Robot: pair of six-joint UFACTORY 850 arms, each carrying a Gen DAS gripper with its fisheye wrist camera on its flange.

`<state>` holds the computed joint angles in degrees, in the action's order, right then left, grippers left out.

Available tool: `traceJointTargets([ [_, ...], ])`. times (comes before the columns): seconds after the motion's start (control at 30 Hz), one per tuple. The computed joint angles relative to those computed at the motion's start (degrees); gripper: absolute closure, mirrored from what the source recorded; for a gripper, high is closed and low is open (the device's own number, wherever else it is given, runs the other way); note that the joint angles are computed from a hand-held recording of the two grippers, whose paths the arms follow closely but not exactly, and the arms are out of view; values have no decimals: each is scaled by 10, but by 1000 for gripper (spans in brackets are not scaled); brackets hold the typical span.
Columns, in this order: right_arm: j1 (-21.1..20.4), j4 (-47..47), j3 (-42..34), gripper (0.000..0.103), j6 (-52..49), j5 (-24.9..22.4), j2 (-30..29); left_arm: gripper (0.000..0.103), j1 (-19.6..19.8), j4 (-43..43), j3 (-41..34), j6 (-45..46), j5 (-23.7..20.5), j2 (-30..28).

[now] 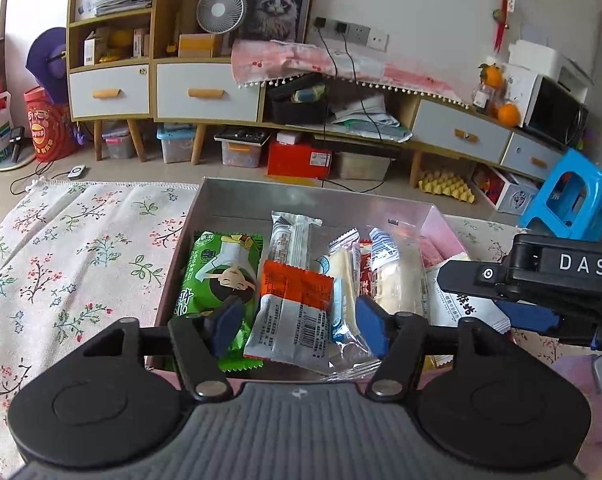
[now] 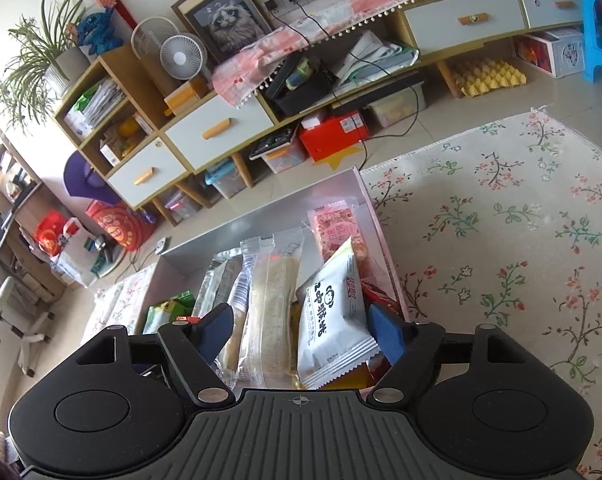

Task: Organize snacks
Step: 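Open left tool releasing orange packet while right tool releases biscuit bag in box, then withdraw both tools from the box toward the gold bar and orange packet, then grasp gold bar with left tool while right tool grasps orange biscuit packet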

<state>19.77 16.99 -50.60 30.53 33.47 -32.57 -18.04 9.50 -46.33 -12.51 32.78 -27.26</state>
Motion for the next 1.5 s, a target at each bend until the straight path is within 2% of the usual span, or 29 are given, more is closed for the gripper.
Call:
traceJointTargets([
  [0.1, 1, 9, 1, 27, -9, -6, 5, 34, -3, -6, 1, 9, -9, 5],
  [0.2, 3, 13, 5, 23, -17, -14, 15, 22, -11, -36, 5, 33, -29, 15],
  [0.33, 8, 31, 9, 21, -56, -43, 32, 12, -19, -53, 18, 58, -44, 32],
  [0.47, 16, 56, 20, 19, -114, -65, 55, 6, -26, -70, 32, 89, -61, 48],
  [0.53, 21, 80, 28, 16, -143, -75, 68, 4, -27, -59, 39, 80, -70, 57],
  [0.7, 29, 127, 49, 15, -193, -99, 99, 1, -25, -27, 52, 63, -108, 77],
  [0.9, 34, 272, 74, 15, -305, -137, 128, 1, -29, -57, 59, 103, -169, 90],
  [0.97, 34, 323, 82, 15, -356, -148, 136, 1, -24, 9, 62, 47, -189, 91],
  [1.03, 36, 358, 91, 15, -396, -152, 142, 1, -18, 104, 66, -39, -198, 91],
  [1.1, 40, 385, 99, 15, -431, -152, 147, 2, -15, 162, 75, -91, -201, 94],
  [1.2, 44, 420, 106, 15, -475, -160, 152, 4, -18, 194, 85, -117, -209, 96],
  [1.37, 46, 399, 121, 15, -470, -192, 159, 10, -28, 289, 95, -202, -219, 98],
  [1.5, 55, 449, 126, 15, -547, -218, 161, 25, -45, 270, 100, -192, -222, 91],
])
